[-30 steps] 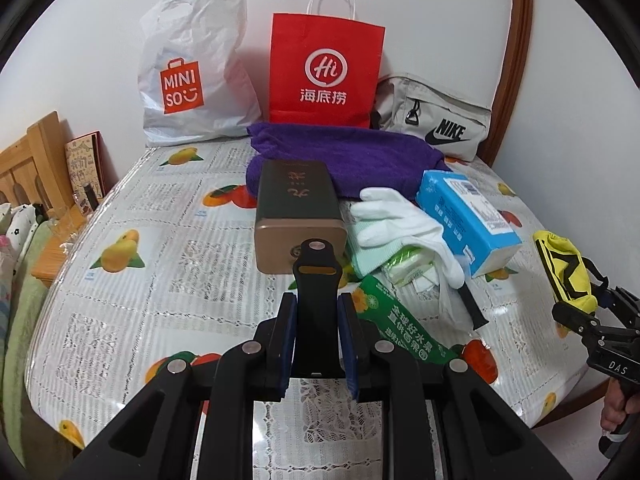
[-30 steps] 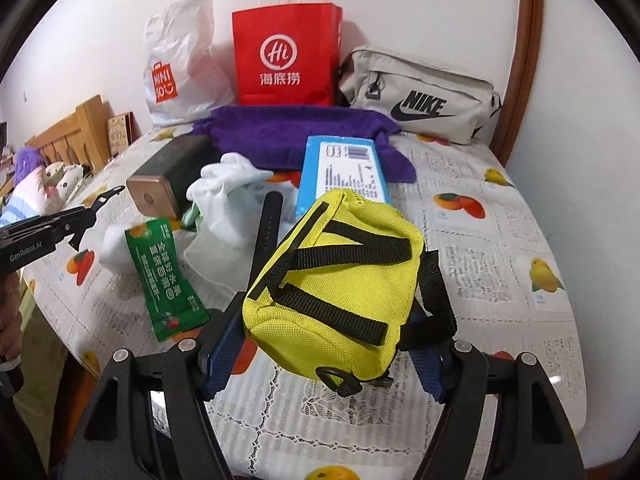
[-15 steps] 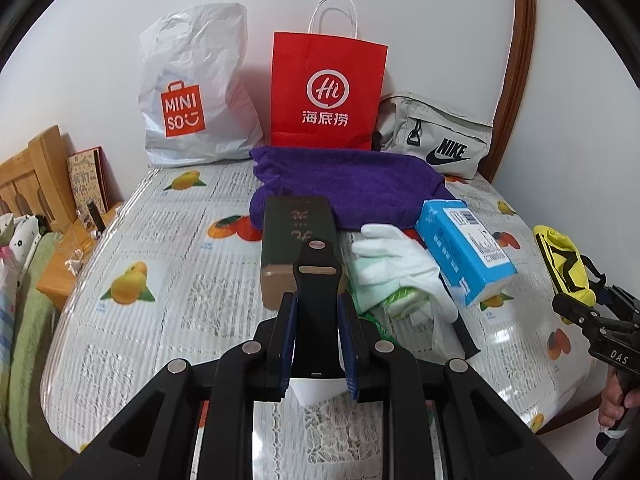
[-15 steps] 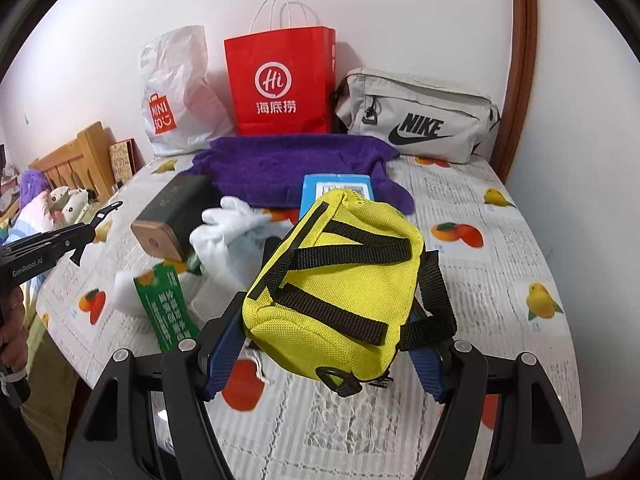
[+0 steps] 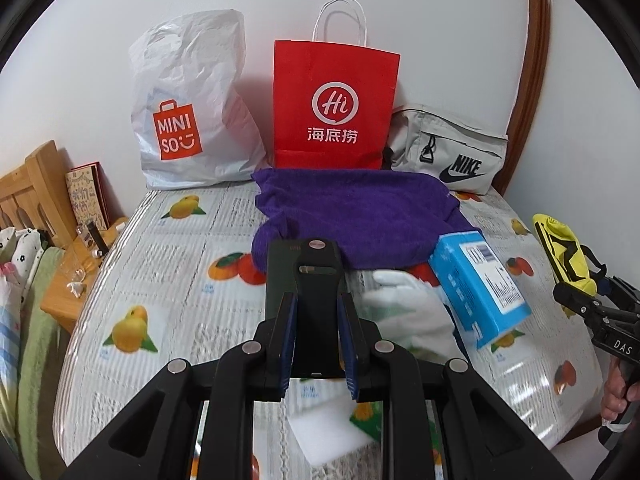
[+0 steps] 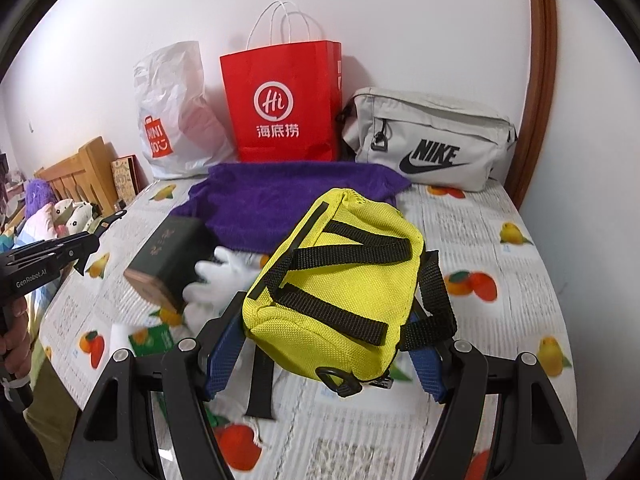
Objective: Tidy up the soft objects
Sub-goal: 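Carry the yellow pouch onto the purple towel and open the right tool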
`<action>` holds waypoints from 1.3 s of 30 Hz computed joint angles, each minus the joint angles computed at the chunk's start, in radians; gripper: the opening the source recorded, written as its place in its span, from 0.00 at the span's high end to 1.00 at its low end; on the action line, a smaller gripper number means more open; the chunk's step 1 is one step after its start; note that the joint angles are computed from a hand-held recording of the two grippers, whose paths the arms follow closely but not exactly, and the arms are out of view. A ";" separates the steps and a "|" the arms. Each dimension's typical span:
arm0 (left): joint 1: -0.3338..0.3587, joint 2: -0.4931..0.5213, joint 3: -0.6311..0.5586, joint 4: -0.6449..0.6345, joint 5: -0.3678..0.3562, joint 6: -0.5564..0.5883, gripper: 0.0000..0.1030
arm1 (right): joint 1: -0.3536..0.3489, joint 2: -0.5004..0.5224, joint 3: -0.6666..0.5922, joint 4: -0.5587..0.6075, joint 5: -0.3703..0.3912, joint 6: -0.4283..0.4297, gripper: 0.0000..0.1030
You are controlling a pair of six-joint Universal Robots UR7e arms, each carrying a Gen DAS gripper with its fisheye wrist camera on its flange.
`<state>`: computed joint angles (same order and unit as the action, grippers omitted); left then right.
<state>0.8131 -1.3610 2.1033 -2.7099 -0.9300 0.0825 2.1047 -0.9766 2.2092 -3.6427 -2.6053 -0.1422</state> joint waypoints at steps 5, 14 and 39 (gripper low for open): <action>0.020 0.055 -0.066 0.009 -0.008 0.008 0.81 | -0.032 -0.007 -0.041 0.012 0.028 -0.037 0.29; 0.054 0.172 -0.188 0.012 -0.001 0.045 0.81 | -0.099 -0.005 -0.131 0.053 0.097 -0.100 0.29; 0.165 0.497 -0.566 0.142 -0.030 0.072 0.81 | -0.305 0.073 -0.391 0.308 0.235 -0.167 0.29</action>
